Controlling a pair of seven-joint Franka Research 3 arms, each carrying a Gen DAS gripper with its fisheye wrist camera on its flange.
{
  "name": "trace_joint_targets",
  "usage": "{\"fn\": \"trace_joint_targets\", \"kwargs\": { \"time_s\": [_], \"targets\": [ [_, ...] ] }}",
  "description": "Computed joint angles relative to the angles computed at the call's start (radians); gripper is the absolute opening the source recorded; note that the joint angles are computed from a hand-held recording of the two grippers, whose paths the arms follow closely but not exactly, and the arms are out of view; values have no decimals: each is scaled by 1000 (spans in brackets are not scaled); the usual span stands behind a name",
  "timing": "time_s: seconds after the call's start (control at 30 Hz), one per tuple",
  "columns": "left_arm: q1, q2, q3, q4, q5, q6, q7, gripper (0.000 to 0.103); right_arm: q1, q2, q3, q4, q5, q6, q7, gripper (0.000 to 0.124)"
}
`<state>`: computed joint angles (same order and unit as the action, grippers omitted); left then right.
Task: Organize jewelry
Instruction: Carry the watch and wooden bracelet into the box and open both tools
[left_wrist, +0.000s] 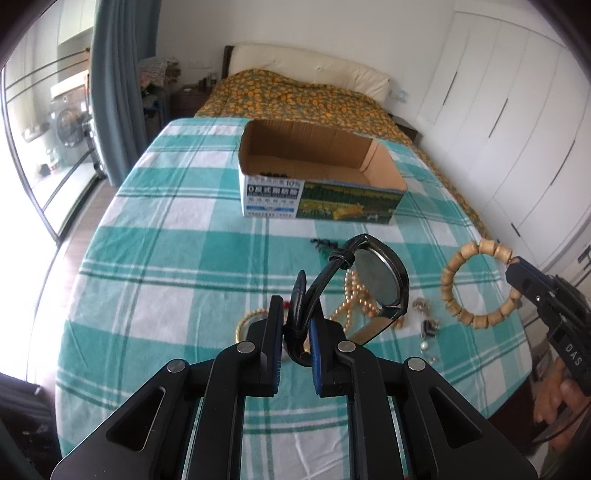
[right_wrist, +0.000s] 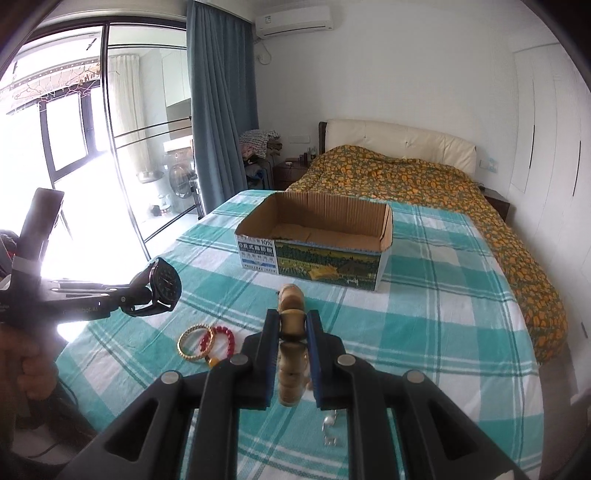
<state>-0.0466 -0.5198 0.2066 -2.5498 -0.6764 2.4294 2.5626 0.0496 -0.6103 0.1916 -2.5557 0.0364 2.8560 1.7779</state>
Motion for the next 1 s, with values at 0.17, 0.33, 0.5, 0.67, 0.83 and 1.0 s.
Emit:
{"fn": "trace_joint_targets", "kwargs": {
  "time_s": [0.17, 0.33, 0.5, 0.67, 0.83, 1.0],
  "targets": [
    [-32, 109, -30, 139, -42, 19, -19, 11, 5, 141, -52, 141, -29, 34, -49, 15],
    [-31, 278, -99, 313, -82, 39, -56, 11, -4, 316, -90, 316, -44, 54, -89, 15],
    [-2, 433, -197, 458, -75, 97, -99, 11, 51, 506, -174, 514, -50, 30, -132, 15],
    [29, 574, -286, 575, 14, 137, -184, 11, 61, 697, -208, 715, 21, -45, -220, 15],
    [52, 691, -350, 669, 129, 156, -281, 11, 66, 838, -231, 854, 63, -109, -266, 15],
    [75, 781, -395, 742, 227, 149, -363, 11, 57, 938, -234, 958, 82, -172, -285, 15]
  ]
}}
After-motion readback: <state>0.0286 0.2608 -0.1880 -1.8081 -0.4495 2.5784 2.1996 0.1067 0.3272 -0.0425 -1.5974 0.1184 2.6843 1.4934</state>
